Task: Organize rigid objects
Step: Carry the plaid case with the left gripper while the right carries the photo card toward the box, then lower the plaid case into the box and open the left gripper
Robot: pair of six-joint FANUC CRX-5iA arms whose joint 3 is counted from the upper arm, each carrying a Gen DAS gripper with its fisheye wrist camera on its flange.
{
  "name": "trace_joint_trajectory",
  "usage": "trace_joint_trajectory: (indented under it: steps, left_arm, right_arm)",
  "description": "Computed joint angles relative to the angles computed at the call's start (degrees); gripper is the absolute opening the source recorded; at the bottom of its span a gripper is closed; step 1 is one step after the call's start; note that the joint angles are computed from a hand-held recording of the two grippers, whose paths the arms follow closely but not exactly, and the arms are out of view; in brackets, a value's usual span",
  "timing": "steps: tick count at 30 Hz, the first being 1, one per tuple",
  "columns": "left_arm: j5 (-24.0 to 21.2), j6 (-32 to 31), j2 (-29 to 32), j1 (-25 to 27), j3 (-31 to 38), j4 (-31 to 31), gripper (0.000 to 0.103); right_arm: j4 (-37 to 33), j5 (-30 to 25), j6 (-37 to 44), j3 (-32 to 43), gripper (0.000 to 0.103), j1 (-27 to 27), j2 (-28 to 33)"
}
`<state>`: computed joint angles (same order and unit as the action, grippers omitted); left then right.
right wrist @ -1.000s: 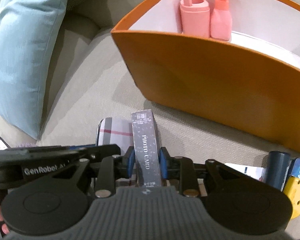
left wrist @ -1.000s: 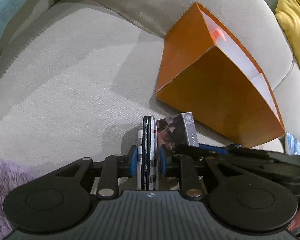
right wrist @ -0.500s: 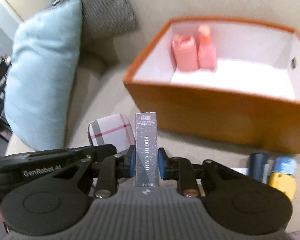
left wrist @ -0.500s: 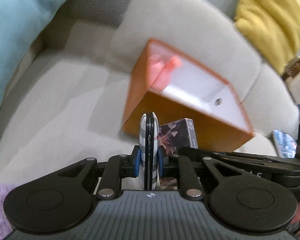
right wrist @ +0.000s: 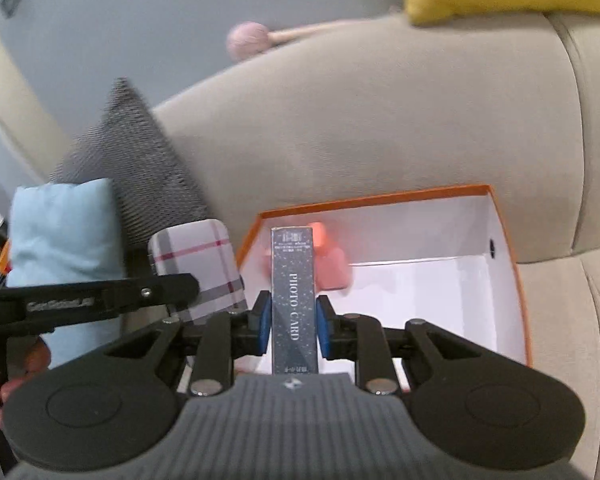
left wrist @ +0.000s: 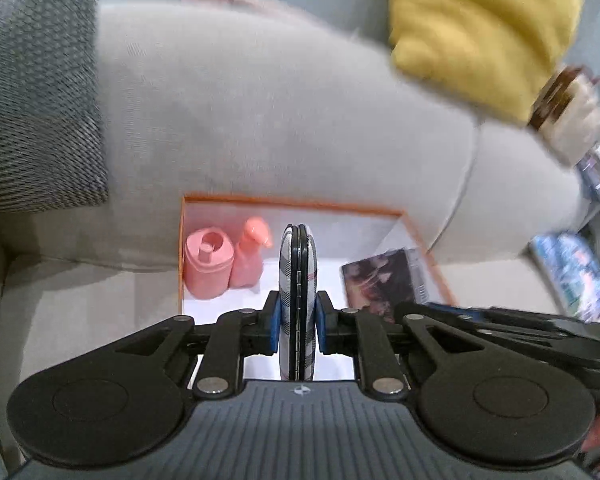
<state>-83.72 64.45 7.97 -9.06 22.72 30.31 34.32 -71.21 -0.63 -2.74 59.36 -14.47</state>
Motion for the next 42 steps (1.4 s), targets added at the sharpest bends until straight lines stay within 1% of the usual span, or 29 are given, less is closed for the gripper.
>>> trace_joint_trajectory:
  steps: [3, 6, 10, 12, 16, 18, 21, 24, 28, 29, 30, 31, 32, 33, 34, 36, 39, 42]
  left_arm:
    - [-4.3, 3.0, 6.4, -3.0, 6.0, -5.0, 0.019]
    - [-6.3, 3.2, 9.4, -4.4, 7.3, -8.5, 0.019]
    - [-9.3, 3.7, 12.6, -5.9, 9.5, -12.1, 0.019]
    - [-9.5, 3.9, 13.4, -6.4, 10.1, -13.1, 0.019]
    - [-10.9, 4.0, 15.1, -7.3, 12.5, -15.0, 0.021]
    - [-11.3, 3.4, 15.2, -7.9, 13.4, -16.8, 0.023]
    - [-12.1, 2.9, 16.2, -8.4, 15.2, -17.6, 0.027]
    - [-11.3, 1.7, 15.6, -8.7, 15.2, -19.1, 0.028]
    - [-9.8, -0.3, 13.5, -8.8, 13.5, -20.2, 0.028]
    - [-9.3, -1.1, 13.0, -8.7, 12.8, -19.8, 0.031]
    - [-8.8, -1.7, 12.4, -8.4, 12.3, -19.2, 0.036]
    - [-8.2, -1.4, 11.7, -8.4, 12.1, -19.8, 0.051]
    - [-7.2, -1.5, 11.0, -8.1, 11.7, -19.8, 0.059]
    - [-6.0, -2.1, 10.3, -7.6, 10.8, -18.8, 0.059]
    - [-5.3, -2.7, 9.8, -6.8, 10.2, -17.4, 0.057]
    - [-3.9, -2.9, 8.7, -5.0, 8.7, -14.1, 0.057]
    - [-0.2, -3.7, 5.8, -2.1, 4.7, -9.3, 0.057]
    - [2.0, -2.5, 4.3, -0.1, 2.5, -7.7, 0.057]
  right_arm:
    - [-5.1, 2.0, 2.4, 0.0, 0.024, -4.0, 1.3]
    - [-10.7, 5.1, 5.6, -0.2, 0.023, -7.7, 2.7]
    - [-17.1, 7.4, 9.5, 0.5, 0.023, -11.1, 4.9]
    - [-19.8, 8.7, 11.2, 0.4, 0.023, -12.9, 5.5]
    - [-23.0, 9.3, 11.9, 0.2, 0.023, -14.9, 6.3]
    - [-23.6, 9.7, 12.0, 0.1, 0.023, -15.3, 6.5]
    - [-24.2, 10.2, 12.3, 0.5, 0.023, -15.5, 7.2]
    - [-24.1, 9.4, 12.5, 1.0, 0.023, -15.3, 7.6]
    - [-24.6, 8.1, 13.5, 1.8, 0.023, -15.1, 7.9]
    - [-24.8, 7.8, 13.6, 2.0, 0.023, -15.2, 8.2]
    - [-24.8, 7.5, 13.7, 2.2, 0.023, -15.2, 8.5]
    - [-24.7, 7.3, 13.5, 2.4, 0.023, -15.2, 8.8]
    - [-24.6, 7.0, 13.6, 2.6, 0.023, -15.2, 9.1]
    - [-24.6, 6.9, 13.8, 2.7, 0.024, -15.2, 9.3]
    - [-24.7, 6.8, 14.2, 3.0, 0.024, -15.2, 9.4]
    - [-24.0, 6.3, 14.6, 3.4, 0.024, -14.9, 9.9]
    - [-22.5, 4.8, 14.7, 5.0, 0.024, -14.8, 11.0]
    - [-22.2, 2.2, 15.9, 7.7, 0.024, -15.4, 13.1]
